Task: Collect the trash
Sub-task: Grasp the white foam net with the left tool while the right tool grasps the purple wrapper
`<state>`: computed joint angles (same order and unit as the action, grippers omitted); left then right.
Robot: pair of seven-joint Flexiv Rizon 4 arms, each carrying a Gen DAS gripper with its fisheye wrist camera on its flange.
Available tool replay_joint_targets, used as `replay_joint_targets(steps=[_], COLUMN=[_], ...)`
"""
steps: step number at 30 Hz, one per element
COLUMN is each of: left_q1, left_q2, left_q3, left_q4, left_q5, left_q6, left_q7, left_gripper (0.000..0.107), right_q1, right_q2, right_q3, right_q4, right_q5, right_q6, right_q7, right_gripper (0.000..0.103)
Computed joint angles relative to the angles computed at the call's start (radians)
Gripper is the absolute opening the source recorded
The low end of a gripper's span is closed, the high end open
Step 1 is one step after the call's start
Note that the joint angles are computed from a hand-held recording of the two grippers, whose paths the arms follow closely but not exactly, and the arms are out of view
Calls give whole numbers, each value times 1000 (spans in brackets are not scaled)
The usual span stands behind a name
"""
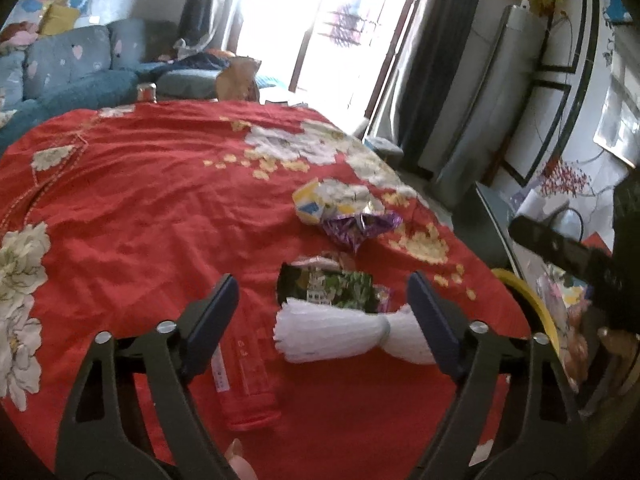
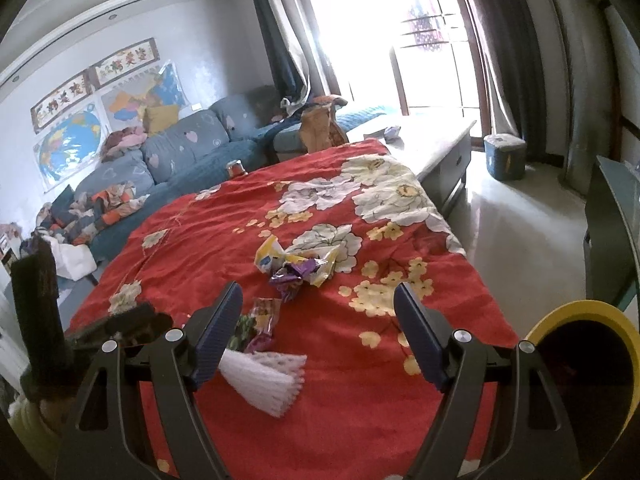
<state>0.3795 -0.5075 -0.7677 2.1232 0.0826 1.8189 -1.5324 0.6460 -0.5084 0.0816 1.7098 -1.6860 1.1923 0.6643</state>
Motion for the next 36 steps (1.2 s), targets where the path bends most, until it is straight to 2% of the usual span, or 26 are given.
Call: replay_joint_targets(steps=[12, 21, 29, 32, 35, 36], left_q1=[5, -38, -24, -10, -3, 1], left_q2=[-38, -33, -35, -38, -39, -40], left_q3=[-39, -9, -33, -51, -63, -69], left_q4=[-14, -15, -2, 3, 6, 8], left_q5=[-61, -123, -154, -158, -158, -157], left_q6=[-89, -117, -129, -133, -135, -134], left_q7=[109, 158, 187, 194, 201, 203], left_gripper=[67, 58, 48, 43, 38, 36], right_q1=[20, 60, 98, 111, 122, 126], right_q2=[-116, -202, -249, -261, -272, -273], right_q3=[-57, -122, -198, -217, -231, -234], right_q4=[-107, -185, -212, -213, -214, -213], right_q5=[150, 330, 454, 504, 549, 562], right_q6=[92, 179, 295, 331, 372, 379], right_q7=[-110, -191, -202, -227, -257, -270], right_gripper=[75, 75, 58, 48, 32, 23])
